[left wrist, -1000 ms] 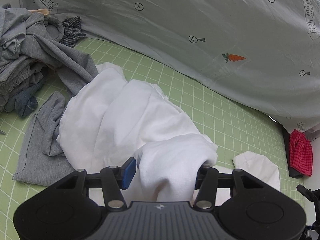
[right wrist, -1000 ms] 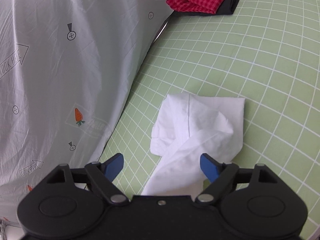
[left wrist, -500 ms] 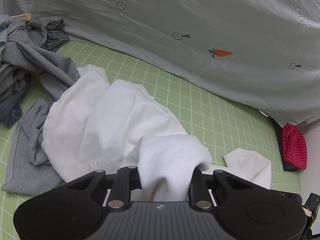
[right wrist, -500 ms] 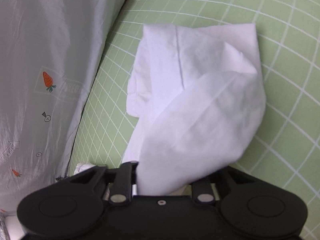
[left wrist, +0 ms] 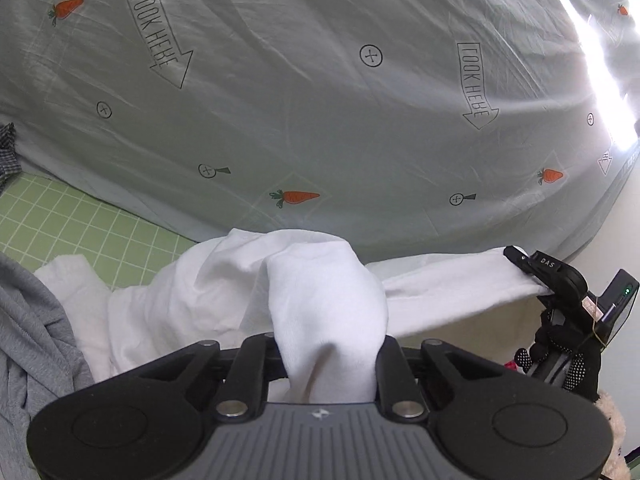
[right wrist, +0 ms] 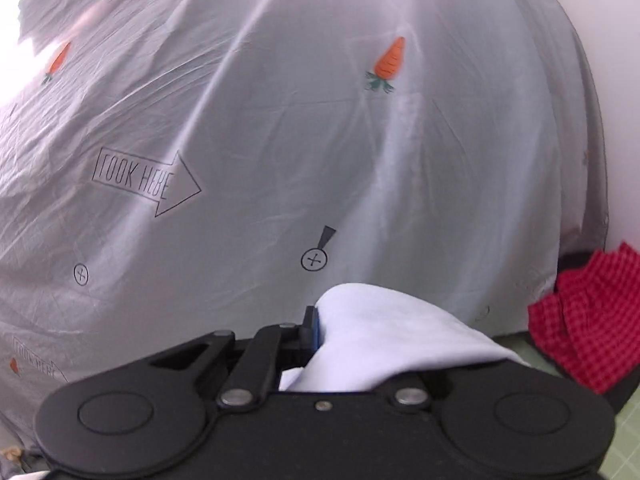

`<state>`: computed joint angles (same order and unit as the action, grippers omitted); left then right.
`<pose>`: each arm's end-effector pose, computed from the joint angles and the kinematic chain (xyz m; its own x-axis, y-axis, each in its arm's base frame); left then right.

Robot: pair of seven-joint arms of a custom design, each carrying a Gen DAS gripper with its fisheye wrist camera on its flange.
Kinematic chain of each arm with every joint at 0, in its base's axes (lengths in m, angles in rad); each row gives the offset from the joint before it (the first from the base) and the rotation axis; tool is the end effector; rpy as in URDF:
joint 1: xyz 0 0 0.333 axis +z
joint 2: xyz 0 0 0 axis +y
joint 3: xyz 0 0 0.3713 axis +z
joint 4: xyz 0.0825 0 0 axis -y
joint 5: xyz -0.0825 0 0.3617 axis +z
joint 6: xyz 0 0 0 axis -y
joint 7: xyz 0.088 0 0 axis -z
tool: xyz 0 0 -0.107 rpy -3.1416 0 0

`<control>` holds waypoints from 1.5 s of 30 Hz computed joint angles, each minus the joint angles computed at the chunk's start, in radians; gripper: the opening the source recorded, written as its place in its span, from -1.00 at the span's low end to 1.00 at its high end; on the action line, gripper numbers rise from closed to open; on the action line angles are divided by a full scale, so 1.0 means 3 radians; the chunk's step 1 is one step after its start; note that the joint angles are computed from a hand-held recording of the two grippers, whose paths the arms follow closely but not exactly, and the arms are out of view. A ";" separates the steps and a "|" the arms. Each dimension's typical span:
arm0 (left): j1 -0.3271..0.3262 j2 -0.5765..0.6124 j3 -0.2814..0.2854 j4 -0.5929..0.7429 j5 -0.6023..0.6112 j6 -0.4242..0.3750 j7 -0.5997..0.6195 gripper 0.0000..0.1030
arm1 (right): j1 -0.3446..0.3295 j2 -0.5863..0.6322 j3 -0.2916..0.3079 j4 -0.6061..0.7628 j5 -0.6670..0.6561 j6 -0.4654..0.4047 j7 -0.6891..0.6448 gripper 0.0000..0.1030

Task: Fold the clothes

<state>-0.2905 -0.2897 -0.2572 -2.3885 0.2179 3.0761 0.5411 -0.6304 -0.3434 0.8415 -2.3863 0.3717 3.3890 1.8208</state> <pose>0.3815 -0.2710 0.6067 -0.0138 -0.8405 0.5416 -0.6761 -0.3912 -0.6244 0.4537 0.1178 0.6260 -0.0957 -0.9514 -0.2929 -0.2935 0.3081 -0.9050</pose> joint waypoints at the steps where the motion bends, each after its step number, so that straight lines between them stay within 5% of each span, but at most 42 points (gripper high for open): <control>1: -0.0183 0.0000 0.0148 -0.0061 -0.0149 0.0005 0.0068 -0.64 | -0.0229 -0.0025 0.0215 0.0024 -0.0034 -0.0058 -0.0034 -0.88; 4: -0.0542 -0.0059 0.0442 -0.0235 -0.0654 -0.0215 0.0134 -0.49 | -0.0870 -0.0067 0.0809 0.0126 -0.0257 -0.0858 0.0130 -0.63; 6: -0.0652 -0.0133 0.0518 -0.0307 -0.0872 -0.0446 0.0255 -0.46 | -0.0979 -0.0033 0.0939 0.0185 -0.0383 -0.1526 0.0302 -0.44; 7: -0.0622 -0.0199 0.0483 -0.0371 -0.0900 -0.0471 0.0279 -0.45 | -0.0895 -0.0038 0.0901 0.0113 -0.0370 -0.1640 0.0368 -0.35; 10: -0.0505 -0.0378 0.0373 -0.0519 -0.0882 -0.0506 0.0296 -0.29 | -0.0394 -0.0134 0.0568 -0.0199 -0.0216 -0.1640 0.0404 0.07; 15: -0.0229 -0.0581 0.0250 -0.0682 -0.0701 -0.0376 0.0111 -0.08 | 0.0091 -0.0398 0.0197 -0.0481 -0.0175 -0.1802 0.0564 0.15; 22: 0.0046 -0.0806 0.0213 -0.0704 -0.0293 -0.0663 0.0210 0.26 | 0.0301 -0.0555 -0.0030 -0.0594 -0.0412 -0.2038 0.0854 0.17; 30: 0.0526 -0.1294 0.0077 -0.1021 -0.0107 -0.0984 -0.0345 0.26 | 0.0533 -0.0719 -0.0168 -0.0631 -0.0682 -0.2327 0.1300 0.18; 34: 0.0458 -0.1212 0.0233 -0.1046 0.0022 -0.1194 -0.0134 0.38 | 0.0732 -0.0731 -0.0238 -0.0660 -0.0755 -0.2450 0.1514 0.18; 38: 0.0376 -0.0901 0.0195 -0.0980 0.0049 -0.1493 0.0014 0.38 | 0.0913 -0.0696 -0.0274 -0.0636 -0.0838 -0.2545 0.1742 0.19; 45: 0.0229 -0.0411 0.0255 -0.0976 -0.0105 -0.1183 0.0194 0.43 | 0.1247 -0.0600 -0.0404 -0.0508 -0.1151 -0.2796 0.1877 0.23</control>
<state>-0.2218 -0.4131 -0.1807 -2.6813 0.1863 2.7210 0.5993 -0.2562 -0.5234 0.7204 -2.5388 0.0265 2.5501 2.3840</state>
